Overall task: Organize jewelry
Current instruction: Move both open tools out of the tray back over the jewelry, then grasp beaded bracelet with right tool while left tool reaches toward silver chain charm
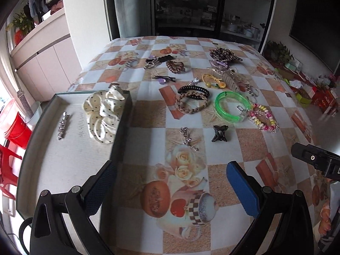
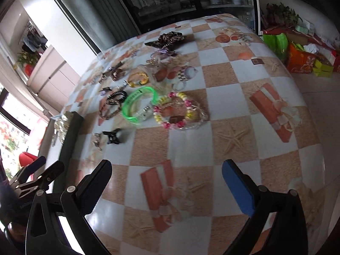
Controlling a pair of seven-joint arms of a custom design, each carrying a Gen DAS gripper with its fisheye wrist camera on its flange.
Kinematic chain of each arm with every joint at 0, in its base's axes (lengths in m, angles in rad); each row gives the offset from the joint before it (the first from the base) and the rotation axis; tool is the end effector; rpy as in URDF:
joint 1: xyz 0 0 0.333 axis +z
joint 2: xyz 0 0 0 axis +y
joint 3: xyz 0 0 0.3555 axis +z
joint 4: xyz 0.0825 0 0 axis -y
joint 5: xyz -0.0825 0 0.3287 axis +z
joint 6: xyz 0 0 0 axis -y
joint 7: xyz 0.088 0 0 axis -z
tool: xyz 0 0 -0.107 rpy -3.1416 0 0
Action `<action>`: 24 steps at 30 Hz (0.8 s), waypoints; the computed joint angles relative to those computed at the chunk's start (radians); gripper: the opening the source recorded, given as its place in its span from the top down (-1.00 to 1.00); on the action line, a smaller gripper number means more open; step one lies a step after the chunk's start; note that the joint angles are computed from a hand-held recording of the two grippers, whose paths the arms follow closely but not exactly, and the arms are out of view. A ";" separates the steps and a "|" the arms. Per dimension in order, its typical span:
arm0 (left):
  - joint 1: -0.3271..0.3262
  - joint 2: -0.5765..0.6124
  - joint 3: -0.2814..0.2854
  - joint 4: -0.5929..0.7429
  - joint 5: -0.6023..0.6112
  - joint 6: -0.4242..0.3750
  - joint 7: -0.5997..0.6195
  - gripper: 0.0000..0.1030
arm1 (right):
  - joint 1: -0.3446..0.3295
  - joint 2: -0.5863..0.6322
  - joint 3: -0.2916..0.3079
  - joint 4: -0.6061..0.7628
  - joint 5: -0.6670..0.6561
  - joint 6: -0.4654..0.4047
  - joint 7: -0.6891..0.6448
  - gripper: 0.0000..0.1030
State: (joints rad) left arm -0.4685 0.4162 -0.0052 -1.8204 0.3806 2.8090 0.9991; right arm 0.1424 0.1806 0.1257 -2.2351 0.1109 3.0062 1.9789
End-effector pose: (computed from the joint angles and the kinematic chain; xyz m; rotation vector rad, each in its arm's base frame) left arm 0.5780 -0.3159 0.4417 -1.6837 2.1130 -0.6781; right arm 0.5402 0.1365 0.4372 -1.5712 2.0317 -0.2562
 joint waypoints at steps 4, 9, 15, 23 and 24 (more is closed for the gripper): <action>0.011 0.027 -0.023 0.014 -0.028 0.014 0.036 -0.81 | 0.034 0.020 -0.048 0.018 -0.090 -0.016 0.045 -1.00; 0.012 0.061 -0.027 0.039 -0.080 0.002 0.080 -0.64 | 0.059 0.047 -0.086 0.049 -0.193 -0.034 0.104 -1.00; -0.004 0.110 -0.013 0.094 -0.110 -0.015 0.102 -0.63 | 0.083 0.090 -0.123 0.106 -0.312 -0.069 0.172 -1.00; -0.012 0.185 -0.001 0.195 -0.132 -0.058 0.124 -0.63 | 0.090 0.161 -0.136 0.192 -0.386 -0.132 0.205 -1.00; -0.011 0.193 -0.002 0.206 -0.136 -0.063 0.127 -0.63 | 0.086 0.171 -0.133 0.203 -0.387 -0.138 0.203 -0.99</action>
State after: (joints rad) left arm -0.4799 0.6092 -0.0072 -1.6147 0.2447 2.7460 1.1266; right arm 0.2287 0.3520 -0.0069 -2.0316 -0.2763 2.8680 2.1816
